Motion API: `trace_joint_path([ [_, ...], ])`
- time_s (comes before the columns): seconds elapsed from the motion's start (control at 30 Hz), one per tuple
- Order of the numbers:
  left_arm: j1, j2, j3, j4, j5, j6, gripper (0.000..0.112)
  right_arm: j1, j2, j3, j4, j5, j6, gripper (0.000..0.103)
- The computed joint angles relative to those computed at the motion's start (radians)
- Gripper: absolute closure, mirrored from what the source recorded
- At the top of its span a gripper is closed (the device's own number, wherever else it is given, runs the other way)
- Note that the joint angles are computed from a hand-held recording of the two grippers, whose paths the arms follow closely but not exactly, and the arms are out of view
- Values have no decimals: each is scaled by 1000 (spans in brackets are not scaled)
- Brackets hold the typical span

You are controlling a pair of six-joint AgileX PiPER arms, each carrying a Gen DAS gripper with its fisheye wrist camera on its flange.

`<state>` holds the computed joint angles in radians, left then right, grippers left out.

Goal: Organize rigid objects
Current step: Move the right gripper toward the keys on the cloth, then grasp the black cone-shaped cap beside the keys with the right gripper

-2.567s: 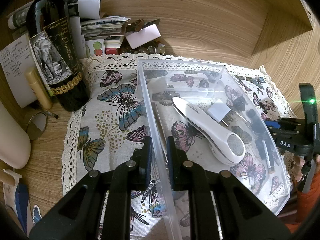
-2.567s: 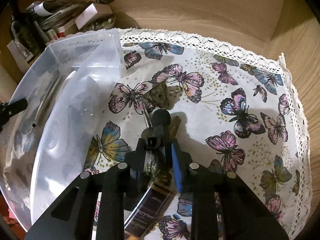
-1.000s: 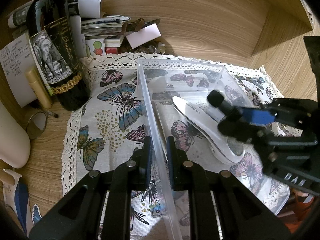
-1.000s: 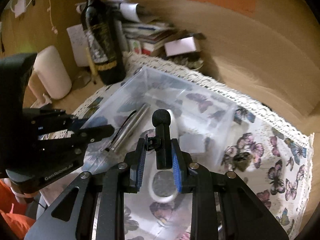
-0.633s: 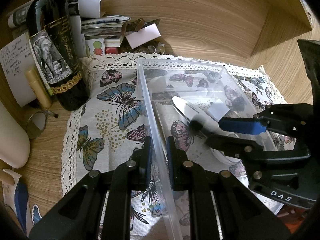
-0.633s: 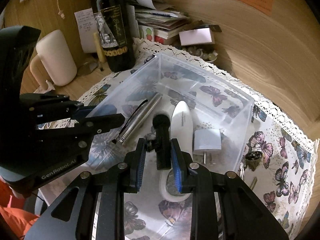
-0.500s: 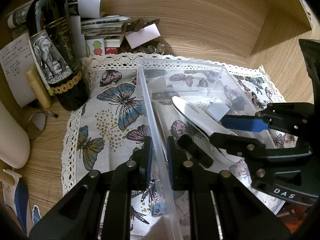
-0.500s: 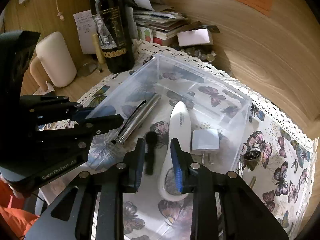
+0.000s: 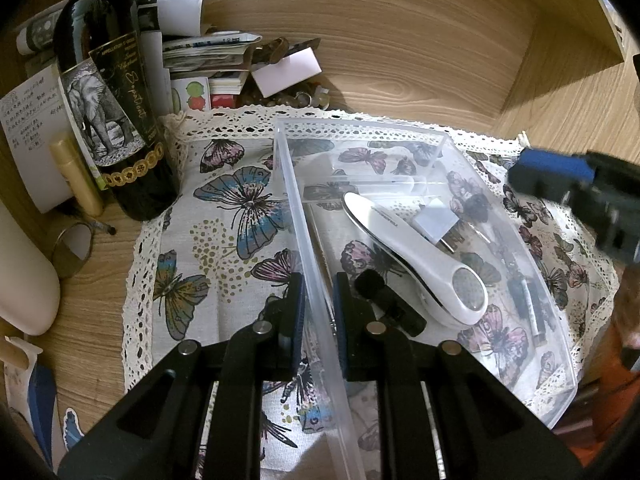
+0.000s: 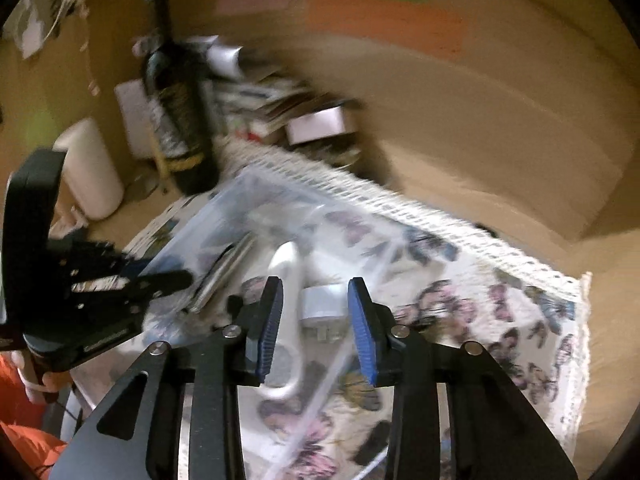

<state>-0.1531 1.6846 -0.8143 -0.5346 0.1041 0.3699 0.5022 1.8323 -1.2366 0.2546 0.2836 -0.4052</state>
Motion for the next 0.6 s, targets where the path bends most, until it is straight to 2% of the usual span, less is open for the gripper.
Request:
trace_joint_path([
  [0.3,-1,0,0,18,-1,-17,99,-110,-4,0,-52,-29,102,63],
  [0.43,0,-1,0,14,2,-13,99,-140,69,-39,-119,-1,180,63],
  [0.6,-6,-1,-5,128,5,-128,99,-171,156,-96,-100,53,167,63],
])
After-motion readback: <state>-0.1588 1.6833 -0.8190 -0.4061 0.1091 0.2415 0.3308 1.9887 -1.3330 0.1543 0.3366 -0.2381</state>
